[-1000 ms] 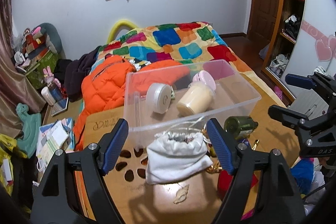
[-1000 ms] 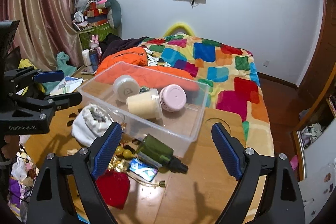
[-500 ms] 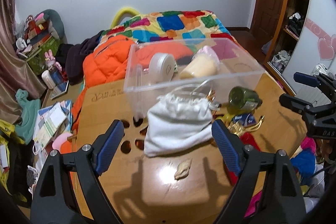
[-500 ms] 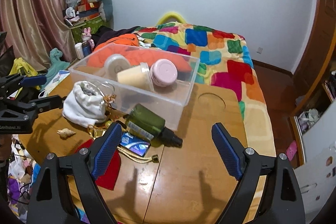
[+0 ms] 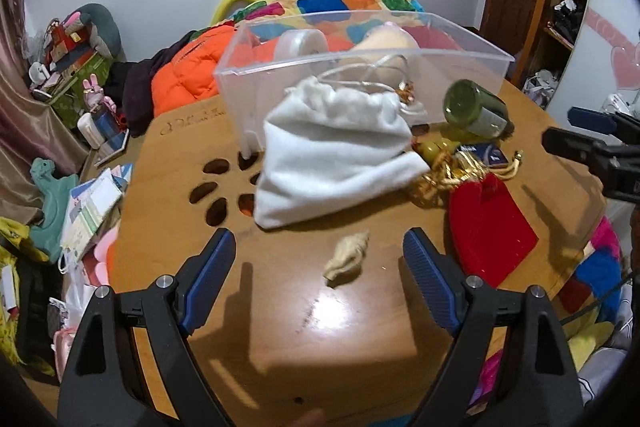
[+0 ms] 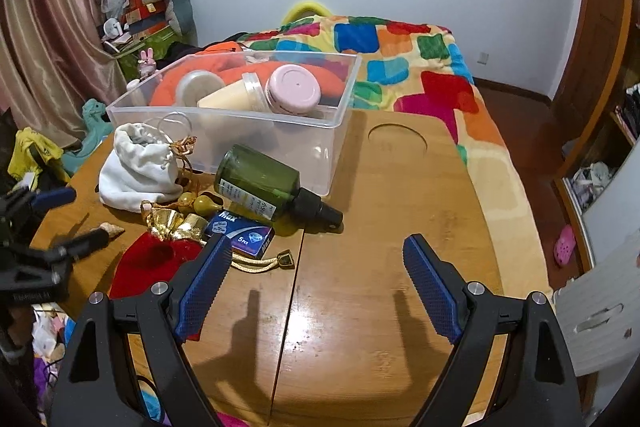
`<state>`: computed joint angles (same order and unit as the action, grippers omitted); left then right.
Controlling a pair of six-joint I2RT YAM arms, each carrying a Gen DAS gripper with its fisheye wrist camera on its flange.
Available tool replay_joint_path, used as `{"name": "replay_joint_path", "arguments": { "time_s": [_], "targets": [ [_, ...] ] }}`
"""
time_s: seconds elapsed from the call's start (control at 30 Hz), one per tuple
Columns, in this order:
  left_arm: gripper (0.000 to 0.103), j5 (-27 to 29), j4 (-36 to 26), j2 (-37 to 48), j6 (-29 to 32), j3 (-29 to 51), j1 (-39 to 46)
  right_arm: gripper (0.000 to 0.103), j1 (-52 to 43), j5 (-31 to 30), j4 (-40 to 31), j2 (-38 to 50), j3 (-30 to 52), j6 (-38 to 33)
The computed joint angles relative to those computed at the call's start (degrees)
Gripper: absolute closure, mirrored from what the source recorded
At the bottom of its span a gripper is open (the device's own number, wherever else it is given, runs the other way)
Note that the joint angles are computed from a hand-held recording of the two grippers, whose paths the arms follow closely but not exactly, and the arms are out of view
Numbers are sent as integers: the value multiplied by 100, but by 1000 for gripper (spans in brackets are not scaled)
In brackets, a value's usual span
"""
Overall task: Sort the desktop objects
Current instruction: 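Move the left gripper to the small seashell while the right gripper approaches the green bottle, then grasp the seashell with the left gripper while the right gripper grasps the green bottle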
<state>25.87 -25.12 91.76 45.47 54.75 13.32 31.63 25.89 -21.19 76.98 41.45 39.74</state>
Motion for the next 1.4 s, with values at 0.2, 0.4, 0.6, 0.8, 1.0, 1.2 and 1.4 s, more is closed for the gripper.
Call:
{"name": "replay_joint_path", "arguments": {
  "time_s": [0.2,0.4,0.6,0.8,1.0,1.2,1.4],
  "targets": [
    [17,332,-502,482,-192,444,231,17,-123,-173,225,278,105,-128],
    [33,219,-164,442,-323,208,294,17,-191,-305,553,726,279,-298],
    [44,120,163,241,-214,-99,187,18,-255,-344,801,1016,401,-422],
    [50,236,351,176,-141,-231,163,18,-382,-416,865,1285,562,-534],
    [63,346,498,135,-71,-331,177,18,-546,-719,1072,1490,637,-601],
    [65,391,585,130,-112,-369,238,20,-526,-812,1211,1764,788,-828],
    [73,465,500,152,-54,-319,316,27,-506,-855,1346,1713,698,-895]
  ]
}}
